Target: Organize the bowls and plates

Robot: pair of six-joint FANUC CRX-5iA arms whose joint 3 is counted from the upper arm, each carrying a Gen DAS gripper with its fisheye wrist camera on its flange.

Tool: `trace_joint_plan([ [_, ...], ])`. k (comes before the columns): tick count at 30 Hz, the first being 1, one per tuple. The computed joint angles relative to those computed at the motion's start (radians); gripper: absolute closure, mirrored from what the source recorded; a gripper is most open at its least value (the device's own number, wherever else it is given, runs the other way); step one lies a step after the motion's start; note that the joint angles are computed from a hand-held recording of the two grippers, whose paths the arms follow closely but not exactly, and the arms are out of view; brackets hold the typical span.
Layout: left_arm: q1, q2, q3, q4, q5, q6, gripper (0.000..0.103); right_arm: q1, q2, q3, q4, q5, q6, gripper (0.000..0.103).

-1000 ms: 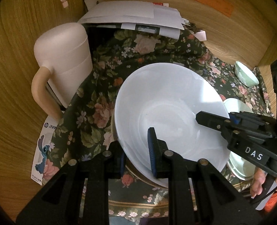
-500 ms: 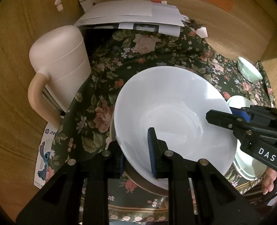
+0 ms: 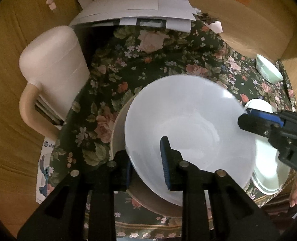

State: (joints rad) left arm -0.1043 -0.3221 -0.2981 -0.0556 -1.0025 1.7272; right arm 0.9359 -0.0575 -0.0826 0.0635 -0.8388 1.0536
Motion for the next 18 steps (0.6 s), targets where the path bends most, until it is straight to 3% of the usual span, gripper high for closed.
trace_joint_plan([
  [2,-0.024,0.003,0.020,-0.041,-0.003,0.019,0.071,-0.012,-0.009,-0.001,-0.012,-0.001,0.004,0.083],
  [4,-0.024,-0.004,0.021,-0.040,0.010,0.020,0.058,-0.012,-0.019,-0.009,0.006,0.005,-0.002,0.083],
  [8,-0.026,0.000,0.048,-0.057,0.005,0.051,0.055,-0.013,-0.049,-0.034,0.052,0.021,-0.024,0.080],
  [10,-0.033,-0.008,0.059,-0.072,0.016,0.065,0.048,-0.016,-0.066,-0.048,0.084,0.028,-0.041,0.074],
  [12,-0.038,-0.018,0.070,-0.071,0.028,0.062,0.043,-0.020,-0.081,-0.063,0.118,0.040,-0.064,0.061],
  [18,-0.110,-0.006,0.135,-0.101,0.054,0.084,0.036,-0.039,-0.142,-0.138,0.285,0.070,-0.181,0.044],
])
